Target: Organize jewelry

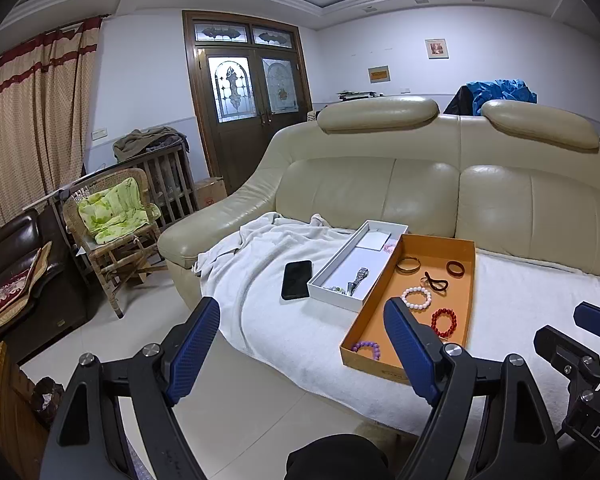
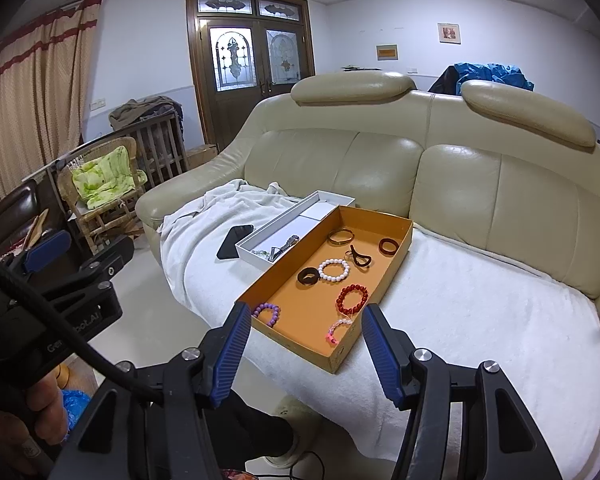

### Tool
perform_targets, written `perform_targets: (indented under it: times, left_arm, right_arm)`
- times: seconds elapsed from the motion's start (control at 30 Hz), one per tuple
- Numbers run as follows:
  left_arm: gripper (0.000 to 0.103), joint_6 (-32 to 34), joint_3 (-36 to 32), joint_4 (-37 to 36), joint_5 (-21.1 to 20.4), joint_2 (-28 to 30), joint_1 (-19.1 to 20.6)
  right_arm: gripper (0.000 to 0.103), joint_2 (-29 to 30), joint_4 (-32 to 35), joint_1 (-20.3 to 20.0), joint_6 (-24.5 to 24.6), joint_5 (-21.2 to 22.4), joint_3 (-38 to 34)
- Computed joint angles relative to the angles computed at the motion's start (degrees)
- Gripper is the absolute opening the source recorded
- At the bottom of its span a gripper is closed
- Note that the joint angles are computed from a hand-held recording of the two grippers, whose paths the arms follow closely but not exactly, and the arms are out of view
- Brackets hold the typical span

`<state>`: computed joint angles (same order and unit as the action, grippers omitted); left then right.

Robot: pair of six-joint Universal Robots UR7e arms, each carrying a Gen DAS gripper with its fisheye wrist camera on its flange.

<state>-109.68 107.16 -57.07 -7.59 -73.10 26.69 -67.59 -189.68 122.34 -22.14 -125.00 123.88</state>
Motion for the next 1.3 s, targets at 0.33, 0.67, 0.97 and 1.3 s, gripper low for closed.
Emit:
perform_targets:
  times: [0.33, 0.67, 0.97, 1.3]
  left_arm:
    - [0.084, 0.38, 0.75, -0.71, -0.24, -0.71, -0.02]
    - [0.084, -0.22, 1.06, -0.46, -0.43, -1.33, 0.11]
    - [0.084, -0.42, 1.32, -0.52, -0.26, -1.68, 0.41]
    - [0.084, -1.16, 0.93, 0.06, 0.03, -1.52, 0.81]
  right_arm:
    - [0.062, 0.18, 0.46, 0.29, 0.22, -0.29, -0.19]
    - [0.062, 0.84, 0.83, 0.93, -0.27, -1.25, -0.59]
    - [0.062, 1.28, 0.89, 1.28, -0.40, -1.90, -1.05]
    - [0.062, 1.90, 1.91, 1.51, -1.45, -3.03, -2.48]
